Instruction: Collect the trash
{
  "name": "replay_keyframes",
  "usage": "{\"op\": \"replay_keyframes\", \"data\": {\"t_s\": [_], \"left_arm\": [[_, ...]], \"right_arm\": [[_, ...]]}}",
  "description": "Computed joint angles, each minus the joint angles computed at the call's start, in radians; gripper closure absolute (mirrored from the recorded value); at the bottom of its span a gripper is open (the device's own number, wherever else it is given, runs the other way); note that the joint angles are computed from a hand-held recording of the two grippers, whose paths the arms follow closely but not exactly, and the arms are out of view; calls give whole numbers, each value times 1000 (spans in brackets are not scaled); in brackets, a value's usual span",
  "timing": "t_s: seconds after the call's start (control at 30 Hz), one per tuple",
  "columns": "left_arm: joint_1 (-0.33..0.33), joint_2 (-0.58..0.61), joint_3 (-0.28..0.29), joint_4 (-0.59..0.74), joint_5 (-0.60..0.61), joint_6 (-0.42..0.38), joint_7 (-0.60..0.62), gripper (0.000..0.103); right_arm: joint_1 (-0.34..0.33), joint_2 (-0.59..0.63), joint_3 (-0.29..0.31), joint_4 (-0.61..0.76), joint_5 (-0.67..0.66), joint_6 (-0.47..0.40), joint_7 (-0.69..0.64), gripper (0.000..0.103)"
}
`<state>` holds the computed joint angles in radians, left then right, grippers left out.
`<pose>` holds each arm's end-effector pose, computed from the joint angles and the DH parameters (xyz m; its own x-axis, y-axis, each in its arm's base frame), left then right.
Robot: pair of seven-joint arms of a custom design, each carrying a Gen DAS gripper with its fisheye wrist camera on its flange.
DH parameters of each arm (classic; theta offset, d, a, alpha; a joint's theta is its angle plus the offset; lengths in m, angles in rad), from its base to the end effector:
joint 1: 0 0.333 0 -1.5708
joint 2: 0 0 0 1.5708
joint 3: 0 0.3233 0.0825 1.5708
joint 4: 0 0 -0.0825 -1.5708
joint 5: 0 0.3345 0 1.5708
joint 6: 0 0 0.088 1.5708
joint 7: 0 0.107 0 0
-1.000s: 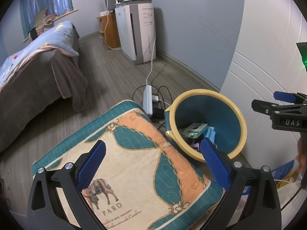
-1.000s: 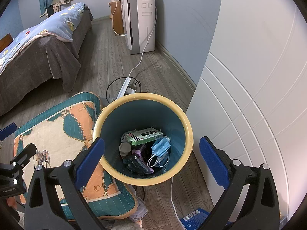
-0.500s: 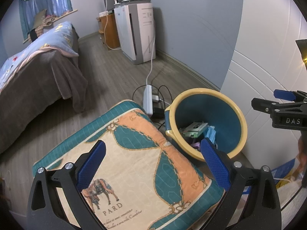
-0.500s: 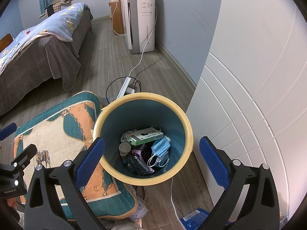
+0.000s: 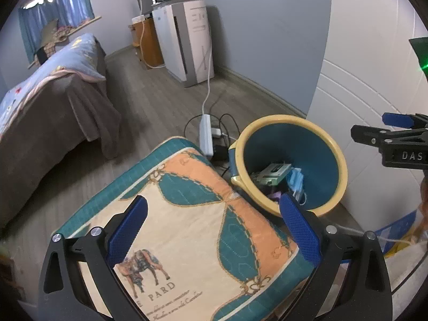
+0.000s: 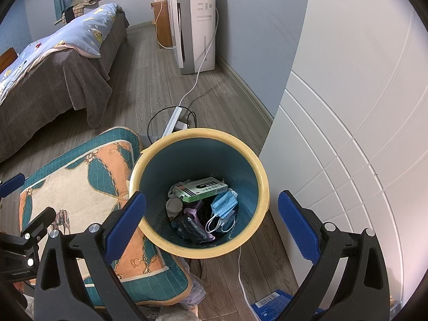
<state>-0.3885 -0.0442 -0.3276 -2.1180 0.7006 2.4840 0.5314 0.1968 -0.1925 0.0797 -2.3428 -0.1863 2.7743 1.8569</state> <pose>0.3922 -0.3480 0.5055 -0.1229 -0.9877 -0.0963 -0.7767 0.1561 -0.6103 0.4569 0.1402 0.5155 0.1449 -0.9894 0.0028 -0.7969 -0.1184 -0.5925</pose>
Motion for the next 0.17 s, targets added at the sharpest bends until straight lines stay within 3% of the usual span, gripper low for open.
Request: {"op": "replay_keyframes", "data": {"t_s": [0.17], "left_arm": [[2, -5, 4, -5, -27, -12, 27, 5]], "right_arm": [[-1, 0, 0, 1, -1, -1, 0, 6]]}}
